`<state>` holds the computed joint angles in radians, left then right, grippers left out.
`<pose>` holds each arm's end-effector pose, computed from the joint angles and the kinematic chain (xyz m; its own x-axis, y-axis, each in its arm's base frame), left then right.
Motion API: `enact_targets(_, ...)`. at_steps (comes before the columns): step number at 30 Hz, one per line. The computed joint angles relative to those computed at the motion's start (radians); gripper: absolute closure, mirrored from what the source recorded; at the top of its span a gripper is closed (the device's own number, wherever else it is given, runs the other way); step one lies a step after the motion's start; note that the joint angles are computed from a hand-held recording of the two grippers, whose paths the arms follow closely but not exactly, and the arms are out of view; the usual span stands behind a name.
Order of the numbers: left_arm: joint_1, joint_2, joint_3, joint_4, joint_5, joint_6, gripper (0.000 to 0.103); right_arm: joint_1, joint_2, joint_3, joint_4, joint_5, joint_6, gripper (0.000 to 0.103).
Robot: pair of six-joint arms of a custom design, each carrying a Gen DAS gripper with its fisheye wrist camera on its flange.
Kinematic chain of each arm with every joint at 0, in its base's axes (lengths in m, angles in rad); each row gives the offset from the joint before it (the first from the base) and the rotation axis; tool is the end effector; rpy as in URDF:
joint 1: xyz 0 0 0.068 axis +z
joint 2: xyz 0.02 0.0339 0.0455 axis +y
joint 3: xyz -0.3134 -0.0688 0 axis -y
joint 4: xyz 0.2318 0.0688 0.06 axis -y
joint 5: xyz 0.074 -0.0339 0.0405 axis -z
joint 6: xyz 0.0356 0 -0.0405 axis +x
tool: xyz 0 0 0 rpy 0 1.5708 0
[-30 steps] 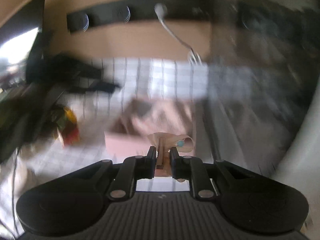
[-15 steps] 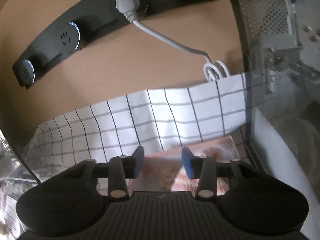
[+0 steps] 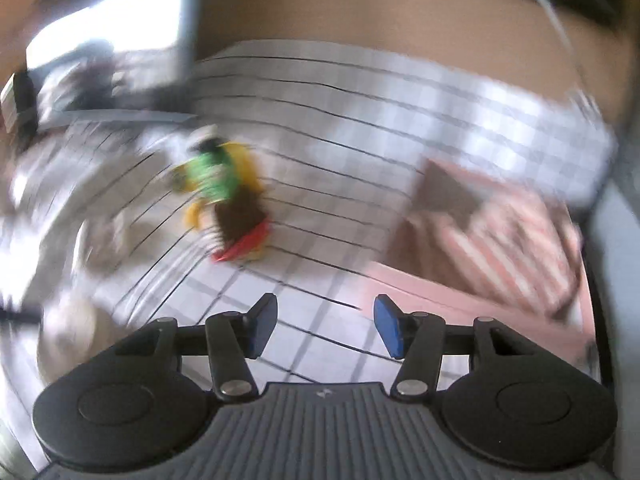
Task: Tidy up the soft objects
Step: 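Grasp the green crocheted doll with the right tool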
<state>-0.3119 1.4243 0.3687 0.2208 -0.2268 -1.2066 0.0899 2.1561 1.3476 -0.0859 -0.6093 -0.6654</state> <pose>0.2058 -0.0579 0.1708 -0.3964 -0.8288 -0.3948 -0.6038 0.5594 -0.5679 0.4575 0.0617 0.1680 -0.3453 -0.5395 -0.7680 -0.8181 0.5740 -0.0354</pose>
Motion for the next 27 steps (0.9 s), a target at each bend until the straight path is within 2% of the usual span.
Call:
enact_targets(3, -0.011, -0.039, 0.016, -0.044, -0.03, 0.016, 0.075, 0.049, -0.052, -0.104, 0.113, -0.027, -0.08, 0.049)
enact_targets(6, -0.038, -0.081, 0.049, -0.128, -0.048, 0.039, 0.075, 0.117, -0.042, -0.069, 0.114, -0.027, -0.044, 0.044)
enact_targets(10, -0.088, -0.119, 0.07, -0.216, -0.074, 0.042, 0.075, 0.239, 0.037, 0.028, 0.197, 0.076, 0.087, 0.043)
enact_targets(13, -0.117, -0.142, 0.081, -0.263, -0.072, 0.065, 0.075, 0.316, 0.126, 0.144, 0.207, 0.189, 0.144, 0.044)
enact_targets(15, -0.119, -0.158, 0.086, -0.28, -0.066, 0.091, 0.075, 0.334, 0.162, 0.225, 0.129, 0.219, 0.157, 0.064)
enact_targets(16, -0.109, -0.169, 0.085, -0.281, -0.061, 0.116, 0.075, 0.329, 0.164, 0.258, 0.067, 0.218, 0.165, 0.067)
enact_targets(18, -0.07, -0.171, 0.088, -0.266, -0.043, 0.174, 0.075, 0.29, 0.128, 0.246, 0.003, 0.149, 0.179, 0.068)
enact_targets(22, 0.067, -0.086, 0.117, -0.177, 0.038, 0.299, 0.075, 0.148, 0.009, 0.119, -0.056, -0.016, 0.145, 0.069)
enact_targets(24, 0.123, -0.033, 0.151, -0.137, 0.094, 0.358, 0.075, 0.067, -0.023, 0.097, -0.137, -0.058, 0.136, 0.069)
enact_targets(27, 0.214, 0.067, 0.243, -0.11, 0.177, 0.503, 0.075, -0.039, -0.035, 0.093, -0.257, -0.088, 0.121, 0.069)
